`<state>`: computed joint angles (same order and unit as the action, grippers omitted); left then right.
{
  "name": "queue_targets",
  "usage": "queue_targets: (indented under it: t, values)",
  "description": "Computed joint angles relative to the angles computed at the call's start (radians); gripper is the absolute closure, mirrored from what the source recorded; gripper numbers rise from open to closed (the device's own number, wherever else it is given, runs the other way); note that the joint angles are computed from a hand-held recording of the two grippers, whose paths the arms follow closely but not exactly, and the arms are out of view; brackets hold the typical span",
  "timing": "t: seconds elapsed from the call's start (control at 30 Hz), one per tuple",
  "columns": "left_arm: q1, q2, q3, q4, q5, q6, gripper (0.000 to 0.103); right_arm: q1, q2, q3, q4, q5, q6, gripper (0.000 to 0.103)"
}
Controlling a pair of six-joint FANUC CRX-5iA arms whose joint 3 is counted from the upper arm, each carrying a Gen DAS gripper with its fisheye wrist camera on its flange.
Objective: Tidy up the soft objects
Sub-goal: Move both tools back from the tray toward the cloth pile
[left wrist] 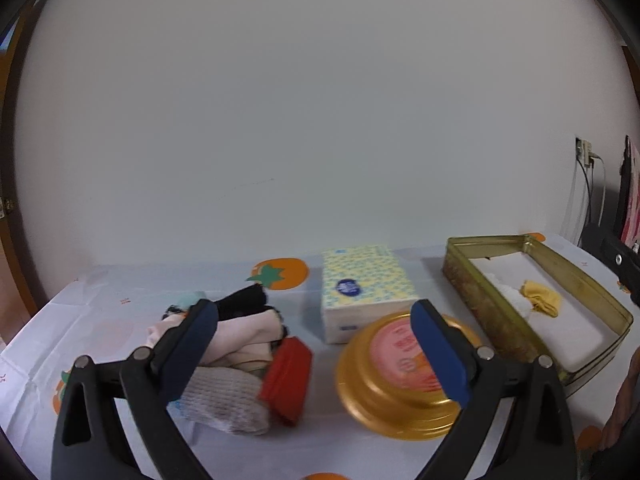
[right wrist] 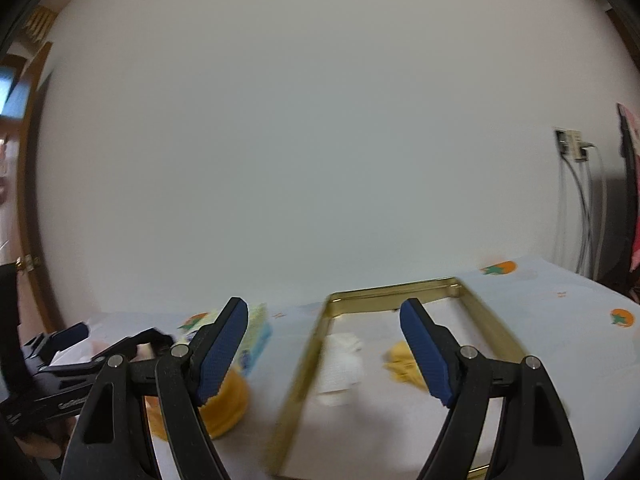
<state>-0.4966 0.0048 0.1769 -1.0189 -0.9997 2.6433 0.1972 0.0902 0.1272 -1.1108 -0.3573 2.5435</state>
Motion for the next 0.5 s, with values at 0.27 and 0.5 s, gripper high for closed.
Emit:
queue_targets:
  t: [0.27, 0.5]
  values:
    - [0.062, -0.067, -0.066, 0.009, -0.02, -0.012, 0.004, 0.113, -0.005, -0.004, 0.149, -0.054, -0.099, 0.023]
    - [0.124, -0.11, -0.097, 0.032, -0.103, -0.008, 0.004, 0.186, 0.003, 0.01, 0.208, -0.127, -0.13, 0.023]
